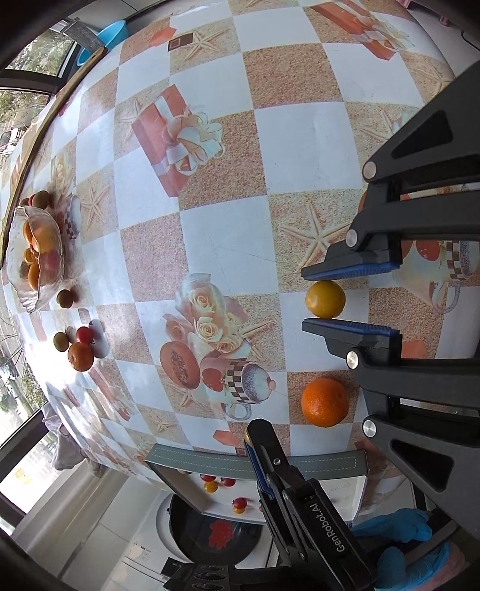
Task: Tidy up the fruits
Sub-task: 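Carry both yellow tomatoes into the white tray and open both tools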
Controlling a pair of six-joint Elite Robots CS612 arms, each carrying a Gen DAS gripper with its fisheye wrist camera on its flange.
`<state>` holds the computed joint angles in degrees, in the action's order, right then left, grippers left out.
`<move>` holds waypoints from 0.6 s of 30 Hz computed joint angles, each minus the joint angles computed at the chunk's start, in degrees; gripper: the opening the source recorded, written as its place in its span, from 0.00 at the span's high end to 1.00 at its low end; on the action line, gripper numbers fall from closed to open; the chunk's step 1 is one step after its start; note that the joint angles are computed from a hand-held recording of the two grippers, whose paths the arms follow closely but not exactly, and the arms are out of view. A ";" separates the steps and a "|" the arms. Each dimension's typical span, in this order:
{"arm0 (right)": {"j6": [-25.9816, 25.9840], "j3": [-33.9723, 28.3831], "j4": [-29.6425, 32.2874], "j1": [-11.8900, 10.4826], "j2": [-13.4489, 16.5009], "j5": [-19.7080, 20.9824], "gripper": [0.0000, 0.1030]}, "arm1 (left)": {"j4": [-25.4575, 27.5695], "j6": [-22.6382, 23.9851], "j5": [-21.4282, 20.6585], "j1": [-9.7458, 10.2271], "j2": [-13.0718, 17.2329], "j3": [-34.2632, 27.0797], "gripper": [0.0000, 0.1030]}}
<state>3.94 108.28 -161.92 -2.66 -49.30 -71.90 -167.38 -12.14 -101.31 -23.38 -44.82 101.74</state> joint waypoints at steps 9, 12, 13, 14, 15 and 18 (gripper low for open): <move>-1.12 -3.06 1.68 0.89 0.28 1.19 0.78 | -3.32 -3.47 2.71 1.37 -2.04 2.46 0.78; -2.06 -4.24 2.44 1.33 0.50 1.90 0.78 | -4.30 -4.94 3.84 1.87 -2.83 3.68 0.78; -2.32 -4.58 2.53 1.50 0.59 2.08 0.78 | -4.51 -5.39 4.11 2.09 -3.08 4.09 0.78; -2.62 -4.97 2.71 1.71 0.68 2.29 0.78 | -4.75 -5.84 4.47 2.29 -3.34 4.52 0.78; -2.89 -5.34 2.98 1.92 0.77 2.48 0.78 | -5.07 -6.32 4.84 2.50 -3.62 5.04 0.78; -3.80 -6.52 4.09 2.66 0.97 3.30 0.78 | -5.76 -7.85 6.02 3.10 -4.40 6.50 0.78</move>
